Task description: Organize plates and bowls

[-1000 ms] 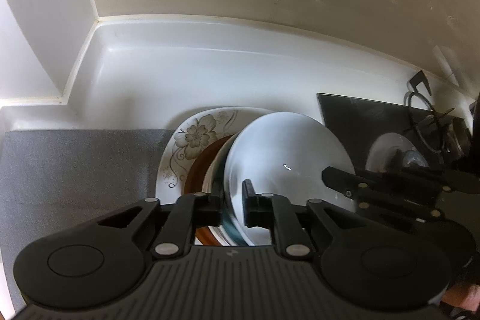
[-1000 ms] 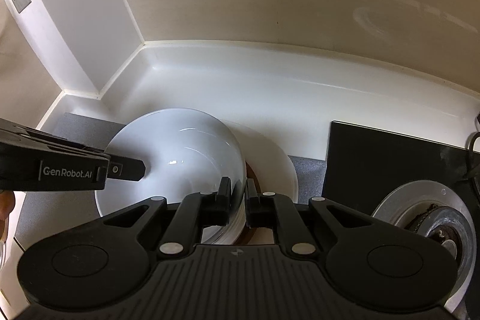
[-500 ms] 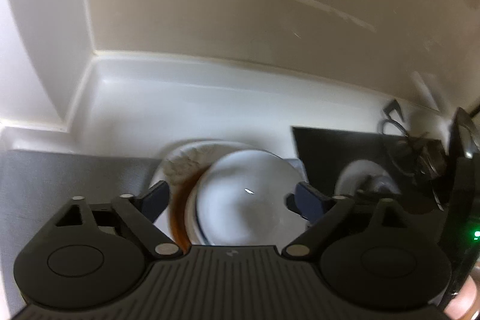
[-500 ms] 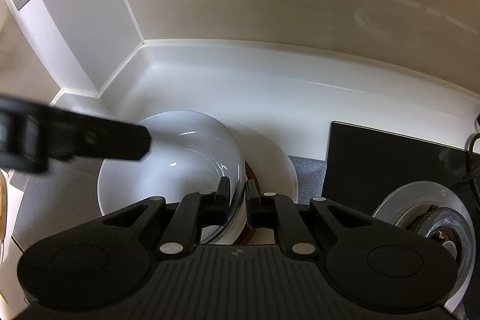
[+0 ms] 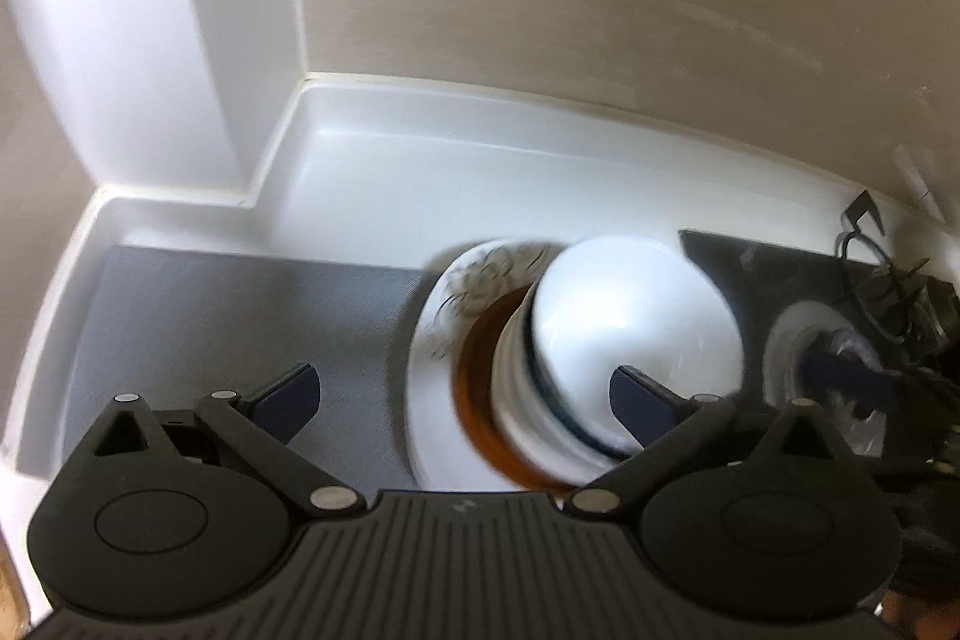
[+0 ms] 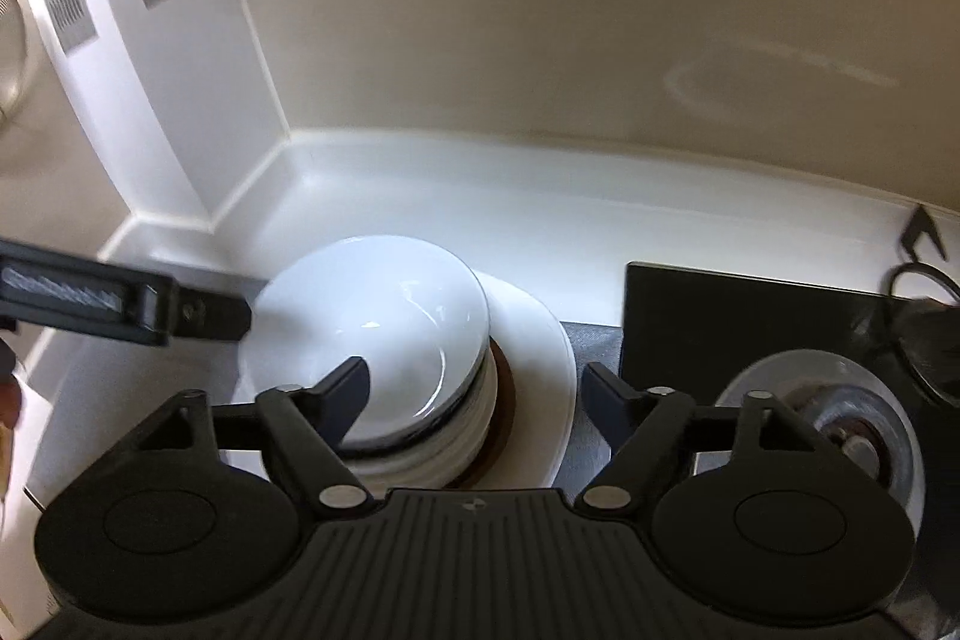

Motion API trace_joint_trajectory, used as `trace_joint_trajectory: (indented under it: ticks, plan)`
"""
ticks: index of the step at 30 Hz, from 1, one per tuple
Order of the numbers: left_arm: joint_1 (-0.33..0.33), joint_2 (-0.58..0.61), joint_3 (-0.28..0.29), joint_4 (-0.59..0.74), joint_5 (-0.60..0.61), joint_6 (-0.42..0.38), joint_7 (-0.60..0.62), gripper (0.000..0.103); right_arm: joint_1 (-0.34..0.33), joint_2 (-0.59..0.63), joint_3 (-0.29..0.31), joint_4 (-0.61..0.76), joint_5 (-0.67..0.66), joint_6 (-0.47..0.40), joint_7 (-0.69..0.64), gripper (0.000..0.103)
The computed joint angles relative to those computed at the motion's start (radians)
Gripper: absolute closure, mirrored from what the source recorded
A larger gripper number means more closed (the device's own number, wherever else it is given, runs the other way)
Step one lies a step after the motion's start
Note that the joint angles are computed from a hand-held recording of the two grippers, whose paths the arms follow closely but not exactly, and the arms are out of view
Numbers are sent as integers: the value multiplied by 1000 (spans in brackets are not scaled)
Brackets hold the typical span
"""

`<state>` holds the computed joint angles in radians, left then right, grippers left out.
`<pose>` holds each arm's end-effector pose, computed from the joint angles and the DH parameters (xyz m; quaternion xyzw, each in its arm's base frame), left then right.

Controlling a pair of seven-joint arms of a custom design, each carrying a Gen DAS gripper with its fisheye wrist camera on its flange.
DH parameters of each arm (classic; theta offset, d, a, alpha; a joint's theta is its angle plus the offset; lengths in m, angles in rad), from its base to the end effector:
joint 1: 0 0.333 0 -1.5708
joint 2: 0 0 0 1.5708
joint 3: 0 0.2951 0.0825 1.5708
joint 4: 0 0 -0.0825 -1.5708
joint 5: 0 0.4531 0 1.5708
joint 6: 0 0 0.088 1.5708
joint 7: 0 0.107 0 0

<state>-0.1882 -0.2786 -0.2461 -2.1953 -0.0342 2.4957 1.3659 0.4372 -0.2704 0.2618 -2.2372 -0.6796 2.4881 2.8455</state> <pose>0.5289 -0.2528 0.5169 -0.6003 0.7483 -0.2428 0.1442 0.4396 0.3803 0.4851 -0.6145 0.6942 -0.2434 0.2849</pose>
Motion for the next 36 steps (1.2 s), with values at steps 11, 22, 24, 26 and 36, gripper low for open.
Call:
trace_joint_trajectory:
  ticks: [11,22,24,26,36]
  plan:
    - [-3,-345,-44,-322,57,50,-45,0,82,-93,141,-48,-144,-189,181,2]
    - [-82,-662,-30,-553,-21,-26,5,0,190,-121,207,-39,-139,-382,380,0]
    - [-91,-719,-34,-583,-31,-48,0,0,207,-122,217,-35,-147,-414,409,0]
    - [-95,-768,-42,-610,-30,-60,-1,0,224,-121,222,-30,-152,-437,426,0]
    - [-121,-950,-56,-696,-27,-107,-13,0,283,-118,236,-18,-171,-502,467,0]
